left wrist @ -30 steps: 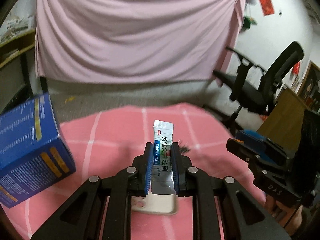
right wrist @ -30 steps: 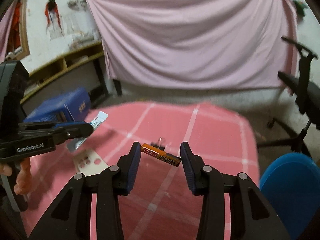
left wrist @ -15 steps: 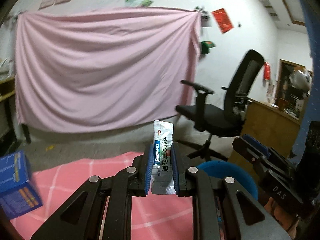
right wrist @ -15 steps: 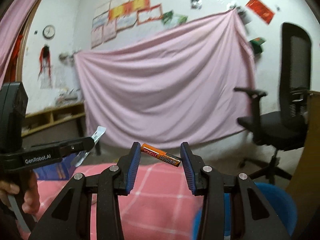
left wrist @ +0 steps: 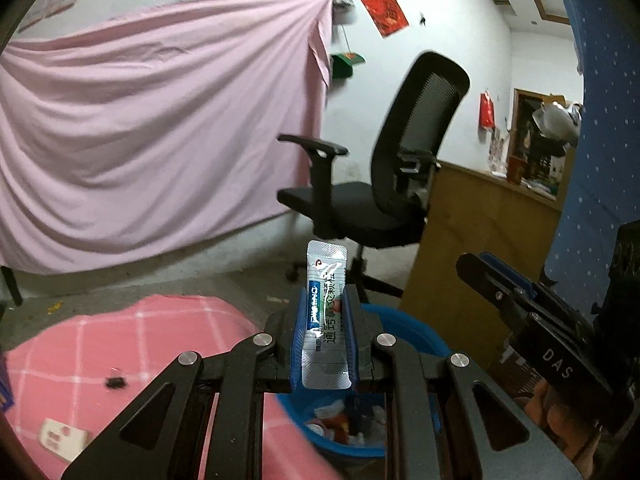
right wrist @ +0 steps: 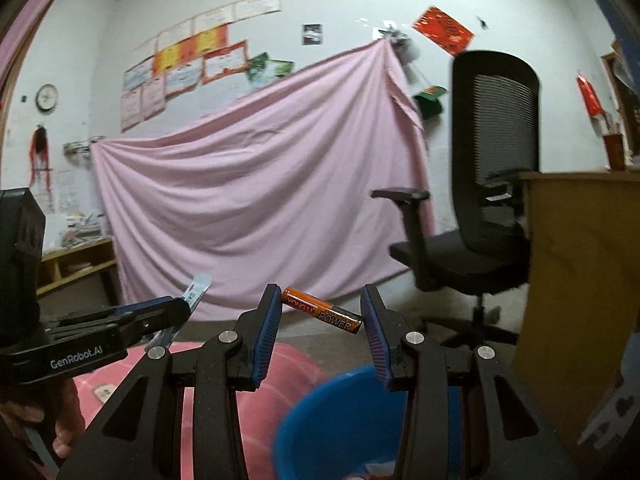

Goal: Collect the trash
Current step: 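Carry the tube and battery in both grippers over the blue bucket, then open both grippers to drop the tube and battery into the bucket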

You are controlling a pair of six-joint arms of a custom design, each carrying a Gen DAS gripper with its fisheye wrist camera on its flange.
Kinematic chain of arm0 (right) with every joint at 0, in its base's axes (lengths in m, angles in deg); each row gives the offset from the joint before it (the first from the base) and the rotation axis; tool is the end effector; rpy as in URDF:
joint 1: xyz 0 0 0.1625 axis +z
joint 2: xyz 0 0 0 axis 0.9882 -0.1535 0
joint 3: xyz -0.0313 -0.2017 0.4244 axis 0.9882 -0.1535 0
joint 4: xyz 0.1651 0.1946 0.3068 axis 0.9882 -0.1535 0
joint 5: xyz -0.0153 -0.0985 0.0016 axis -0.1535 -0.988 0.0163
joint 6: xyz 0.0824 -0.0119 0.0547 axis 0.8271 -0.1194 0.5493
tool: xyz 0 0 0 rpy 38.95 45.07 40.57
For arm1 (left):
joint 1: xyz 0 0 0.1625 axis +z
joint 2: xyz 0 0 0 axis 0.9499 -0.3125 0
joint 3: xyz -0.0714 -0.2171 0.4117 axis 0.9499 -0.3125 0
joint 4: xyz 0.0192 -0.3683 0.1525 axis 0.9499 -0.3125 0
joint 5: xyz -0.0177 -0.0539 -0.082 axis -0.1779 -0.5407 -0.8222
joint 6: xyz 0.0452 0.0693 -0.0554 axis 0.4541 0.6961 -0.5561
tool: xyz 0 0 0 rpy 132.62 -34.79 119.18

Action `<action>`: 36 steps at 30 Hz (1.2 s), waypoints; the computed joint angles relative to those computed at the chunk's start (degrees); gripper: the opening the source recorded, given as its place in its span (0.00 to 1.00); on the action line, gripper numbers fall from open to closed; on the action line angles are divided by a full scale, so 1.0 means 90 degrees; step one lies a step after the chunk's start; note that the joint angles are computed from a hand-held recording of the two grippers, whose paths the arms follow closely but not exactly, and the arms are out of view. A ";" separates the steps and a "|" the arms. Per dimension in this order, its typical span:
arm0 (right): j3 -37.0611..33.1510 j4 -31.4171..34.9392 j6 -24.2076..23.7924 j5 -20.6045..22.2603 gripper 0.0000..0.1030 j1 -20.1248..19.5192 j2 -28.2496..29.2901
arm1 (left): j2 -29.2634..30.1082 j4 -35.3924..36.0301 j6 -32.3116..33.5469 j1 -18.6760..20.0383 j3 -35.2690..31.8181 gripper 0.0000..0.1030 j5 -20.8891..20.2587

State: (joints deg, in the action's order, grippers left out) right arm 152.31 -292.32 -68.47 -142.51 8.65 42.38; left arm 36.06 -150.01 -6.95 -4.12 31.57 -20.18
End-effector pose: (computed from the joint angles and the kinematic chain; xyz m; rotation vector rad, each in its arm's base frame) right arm 0.0985 -0.6481 0.0991 0.1919 -1.7028 1.7745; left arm -0.2056 -0.8158 0.0584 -1.7059 -2.4801 0.7510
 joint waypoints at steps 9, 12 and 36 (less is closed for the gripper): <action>0.0604 -0.0108 0.0526 -0.0228 0.37 -0.0318 -0.0324 | 0.0288 0.0217 -0.0258 -0.0215 0.0020 0.14 0.0478; 0.0697 0.0066 0.0712 -0.0275 0.38 -0.0428 -0.0399 | 0.0410 0.0412 -0.0424 -0.0239 -0.0131 0.14 0.0705; 0.0771 0.1520 0.1783 -0.0430 0.39 -0.0719 -0.0661 | 0.0922 0.2260 -0.1380 -0.0210 -0.1355 0.26 0.1367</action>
